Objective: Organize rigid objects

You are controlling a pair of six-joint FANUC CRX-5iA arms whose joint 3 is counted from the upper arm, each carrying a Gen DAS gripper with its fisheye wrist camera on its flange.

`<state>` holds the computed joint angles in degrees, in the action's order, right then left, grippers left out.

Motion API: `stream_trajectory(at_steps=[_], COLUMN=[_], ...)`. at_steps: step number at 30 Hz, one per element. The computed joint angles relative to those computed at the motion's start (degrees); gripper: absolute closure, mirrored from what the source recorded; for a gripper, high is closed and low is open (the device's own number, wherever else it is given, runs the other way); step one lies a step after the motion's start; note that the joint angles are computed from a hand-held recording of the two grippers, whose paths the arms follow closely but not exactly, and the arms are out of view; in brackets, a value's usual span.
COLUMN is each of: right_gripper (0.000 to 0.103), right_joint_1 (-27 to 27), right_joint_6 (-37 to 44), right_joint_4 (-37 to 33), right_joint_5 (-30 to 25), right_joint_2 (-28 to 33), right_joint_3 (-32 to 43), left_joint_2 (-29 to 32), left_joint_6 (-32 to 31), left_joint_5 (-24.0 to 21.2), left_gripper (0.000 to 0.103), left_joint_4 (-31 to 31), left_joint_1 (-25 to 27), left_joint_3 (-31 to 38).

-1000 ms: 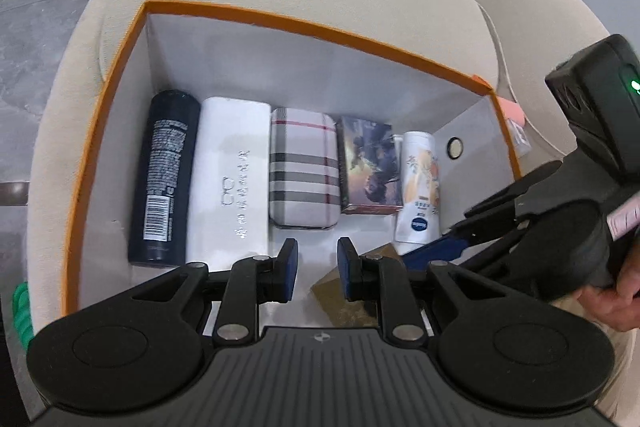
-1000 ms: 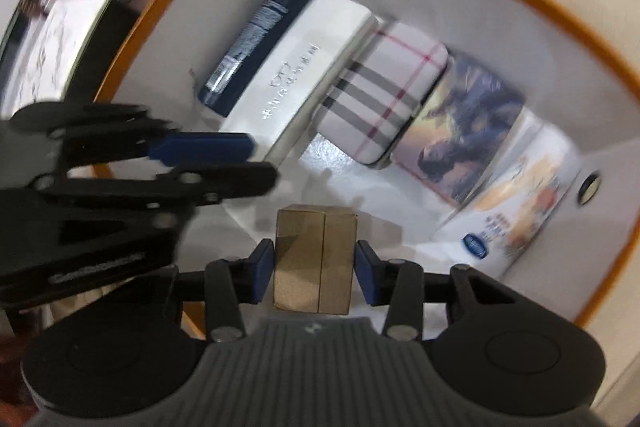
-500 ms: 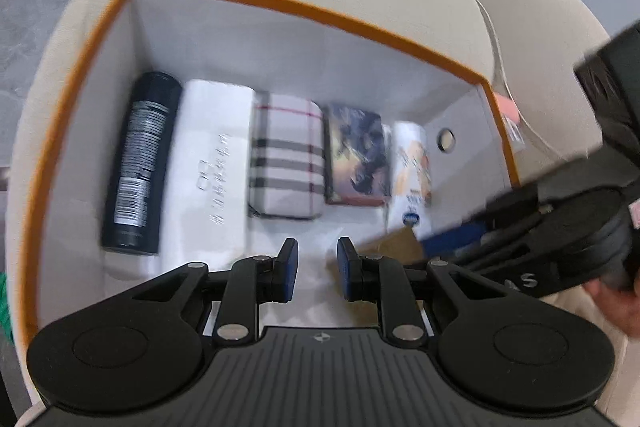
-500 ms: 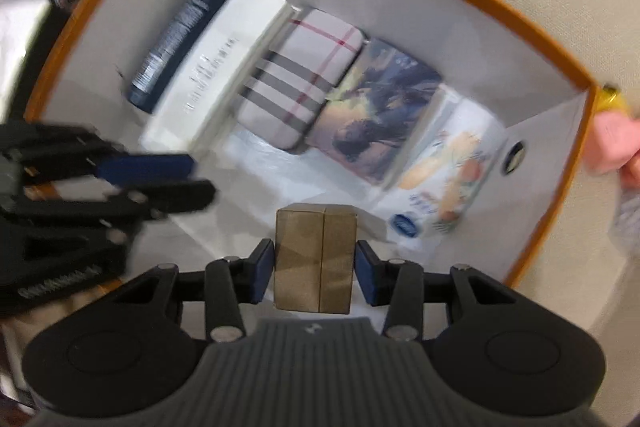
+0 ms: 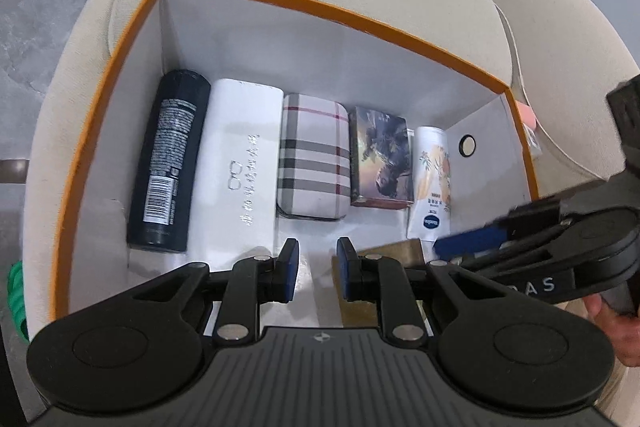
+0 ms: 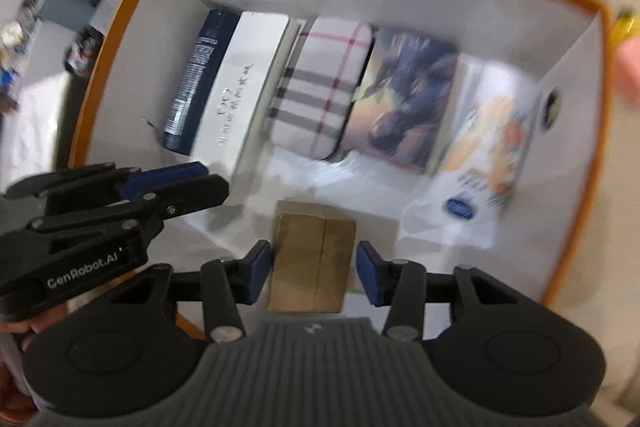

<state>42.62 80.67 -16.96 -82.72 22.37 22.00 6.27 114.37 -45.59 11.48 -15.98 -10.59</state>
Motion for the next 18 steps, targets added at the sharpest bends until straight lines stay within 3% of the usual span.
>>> stream_trajectory(at_steps=[3, 5, 9, 15, 18], right_gripper=[0.056, 0.073, 0.076, 0.071, 0.069], right_joint_1=[2.6, 2.5, 1.6, 3.2, 2.4], right_joint_6=[0.0, 0.7, 0.9, -4.0, -6.9], right_joint_4=[7.6, 7.3, 6.5, 15.3, 15.7], right_joint_5=[2.8, 2.1, 2.0, 15.5, 21.7], right_joint_2=[-1.1, -0.8, -1.5, -11.0, -15.2], right_joint_3=[-2.9, -2.8, -2.8, -13.0, -17.6], left_joint_2=[0.5, 1.0, 2.2, 6.0, 8.2], left_joint_6=[-1.2, -2.3, -6.1, -10.1, -9.8], left_joint_5=[-0.1, 0.0, 1.4, 1.9, 1.4], left_gripper=[0.081, 0.081, 0.081, 0.081, 0.081], left_joint_4=[0.8, 1.9, 6.7, 11.4, 10.9], left_joint_1=[-0.2, -0.3, -0.5, -2.0, -2.7], left_joint_3=[0.3, 0.4, -0.4, 0.8, 2.8])
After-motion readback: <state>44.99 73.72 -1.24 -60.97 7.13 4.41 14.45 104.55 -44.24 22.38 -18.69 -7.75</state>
